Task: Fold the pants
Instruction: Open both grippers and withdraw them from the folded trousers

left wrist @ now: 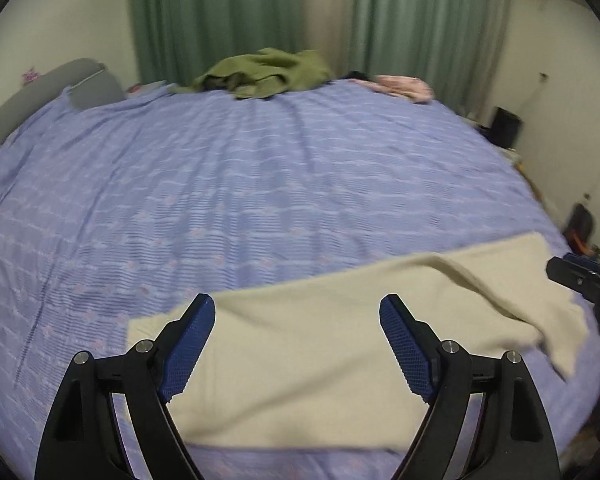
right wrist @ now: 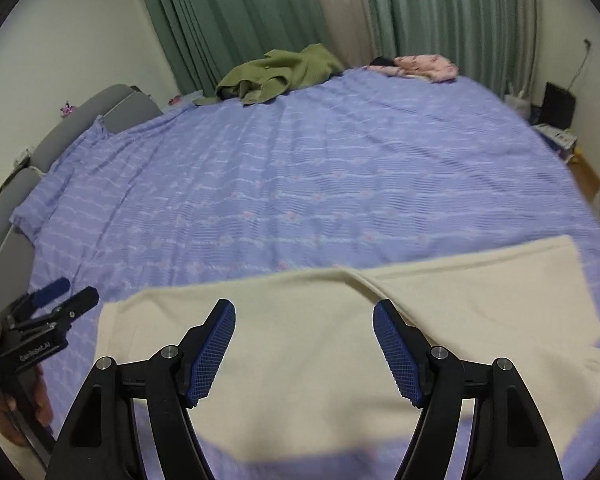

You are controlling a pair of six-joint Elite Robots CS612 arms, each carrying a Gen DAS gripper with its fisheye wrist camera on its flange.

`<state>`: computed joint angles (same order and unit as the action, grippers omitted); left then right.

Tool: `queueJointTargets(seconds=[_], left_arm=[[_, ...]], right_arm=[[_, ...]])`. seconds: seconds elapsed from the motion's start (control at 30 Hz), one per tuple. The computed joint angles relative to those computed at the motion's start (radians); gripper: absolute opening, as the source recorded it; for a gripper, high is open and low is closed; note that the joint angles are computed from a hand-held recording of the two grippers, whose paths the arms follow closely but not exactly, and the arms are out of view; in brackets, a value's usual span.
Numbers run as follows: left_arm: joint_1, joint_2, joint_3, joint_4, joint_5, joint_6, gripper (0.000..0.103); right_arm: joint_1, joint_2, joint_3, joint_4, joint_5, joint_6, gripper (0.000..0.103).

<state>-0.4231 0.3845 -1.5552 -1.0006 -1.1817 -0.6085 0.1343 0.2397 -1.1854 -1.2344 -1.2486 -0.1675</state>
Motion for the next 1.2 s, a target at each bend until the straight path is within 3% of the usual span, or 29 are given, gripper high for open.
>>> queueJointTargets(seconds=[0.17, 0.4, 0.6, 0.73, 0.97, 1.2], left_arm=[[-0.056, -0.026, -0.006, 0.001, -0.061, 0.037, 0.087], [-0.132, -0.046, 0.041, -0.076, -0.170, 0.049, 0.087], [-0.190, -0.077, 0.127, -0.099, -0.151, 0.049, 0.087], [-0.222, -0.093, 0.190, -0.110, -0.148, 0.010, 0.087], [-0.280, -0.109, 0.299, -0.052, -0.073, -0.171, 0.087], [-0.314, -0.120, 0.396, 0.032, -0.052, -0.370, 0.087]], right_arm=[[-0.039, 0.013, -0.133, 0.108, -0.057, -0.009, 0.073], [-0.112, 0.036, -0.280, 0.241, -0.133, -0.005, 0.073], [-0.171, 0.048, -0.348, 0.320, -0.181, -0.084, 0.073], [-0.213, 0.055, -0.345, 0.360, -0.165, -0.164, 0.073], [-0.270, 0.090, -0.298, 0.402, -0.094, -0.369, 0.072], [-0.291, 0.133, -0.250, 0.448, -0.082, -0.612, 0.072]])
